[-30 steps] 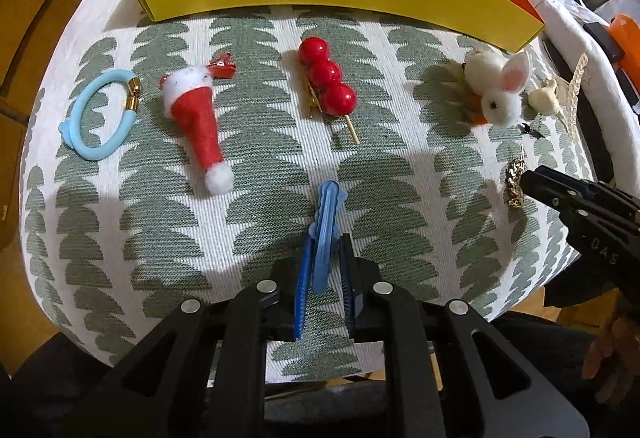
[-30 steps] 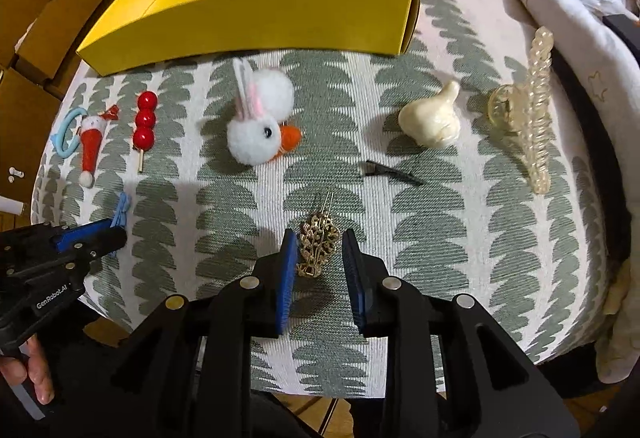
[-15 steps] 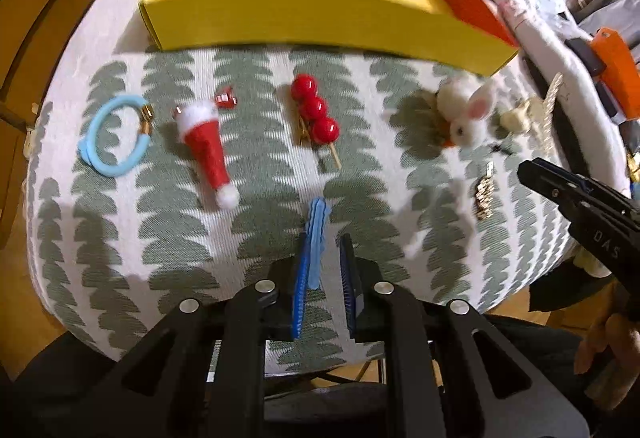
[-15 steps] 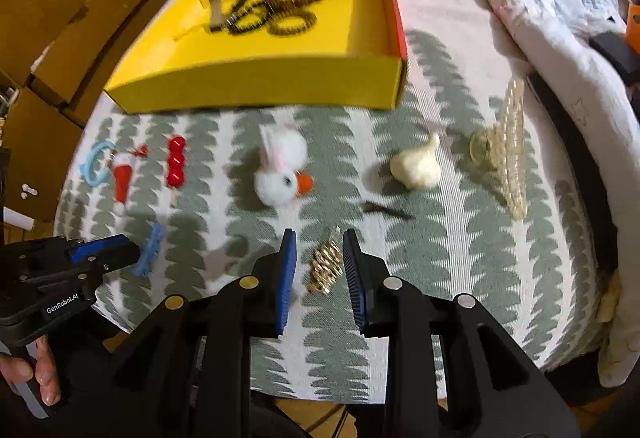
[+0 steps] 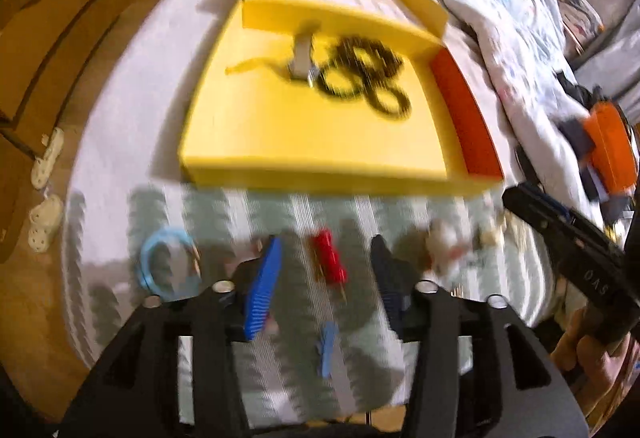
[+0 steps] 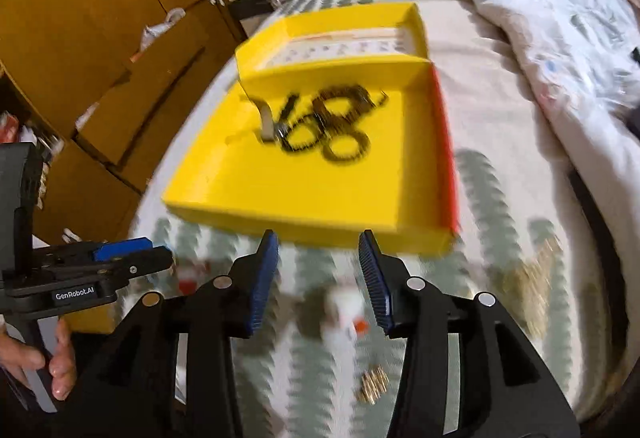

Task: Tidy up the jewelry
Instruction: 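Open both grippers onto the bedspread and move back over the tray, then grasp the black leather watch with the left gripper while the right gripper grasps the beige coil bracelet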

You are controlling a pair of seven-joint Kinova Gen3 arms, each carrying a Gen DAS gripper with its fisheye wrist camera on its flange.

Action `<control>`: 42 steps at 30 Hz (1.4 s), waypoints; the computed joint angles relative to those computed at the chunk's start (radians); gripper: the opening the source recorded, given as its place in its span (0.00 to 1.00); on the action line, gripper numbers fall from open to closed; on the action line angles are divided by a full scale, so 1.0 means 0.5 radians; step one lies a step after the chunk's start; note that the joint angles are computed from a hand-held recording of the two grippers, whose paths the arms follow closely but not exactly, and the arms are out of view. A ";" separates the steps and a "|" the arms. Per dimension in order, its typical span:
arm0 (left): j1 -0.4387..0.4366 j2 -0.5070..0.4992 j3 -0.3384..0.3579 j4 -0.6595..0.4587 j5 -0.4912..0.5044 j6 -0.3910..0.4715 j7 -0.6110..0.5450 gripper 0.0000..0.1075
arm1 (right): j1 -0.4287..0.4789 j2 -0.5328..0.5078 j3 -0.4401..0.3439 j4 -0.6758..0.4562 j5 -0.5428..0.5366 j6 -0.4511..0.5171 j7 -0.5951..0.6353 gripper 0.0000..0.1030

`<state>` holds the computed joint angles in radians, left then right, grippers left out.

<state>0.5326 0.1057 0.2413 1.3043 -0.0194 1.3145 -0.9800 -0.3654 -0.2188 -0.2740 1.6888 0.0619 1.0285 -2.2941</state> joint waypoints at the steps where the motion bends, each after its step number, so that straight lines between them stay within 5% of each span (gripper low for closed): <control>1: 0.002 0.054 -0.005 -0.083 -0.047 0.026 0.001 0.50 | 0.016 0.073 0.021 -0.042 -0.005 0.006 0.021 0.47; 6: -0.020 0.304 -0.077 -0.409 -0.066 0.113 -0.070 0.53 | -0.036 0.421 0.134 -0.329 0.082 0.127 0.138 0.52; 15: -0.018 0.713 -0.209 -0.841 -0.062 0.237 -0.184 0.53 | -0.003 0.749 0.284 -0.428 -0.066 0.054 0.326 0.52; 24: -0.023 0.919 -0.270 -1.064 -0.037 0.338 -0.261 0.53 | -0.091 0.869 0.333 -0.548 0.088 0.099 0.311 0.50; 42: -0.009 1.184 -0.327 -1.388 -0.006 0.535 -0.287 0.53 | -0.073 0.992 0.370 -0.637 0.058 0.174 0.356 0.43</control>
<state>0.5281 0.6975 0.0778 0.6101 -0.0225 1.5818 -1.1235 -0.4020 0.2774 -0.0889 1.3701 0.0911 1.1153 -2.1160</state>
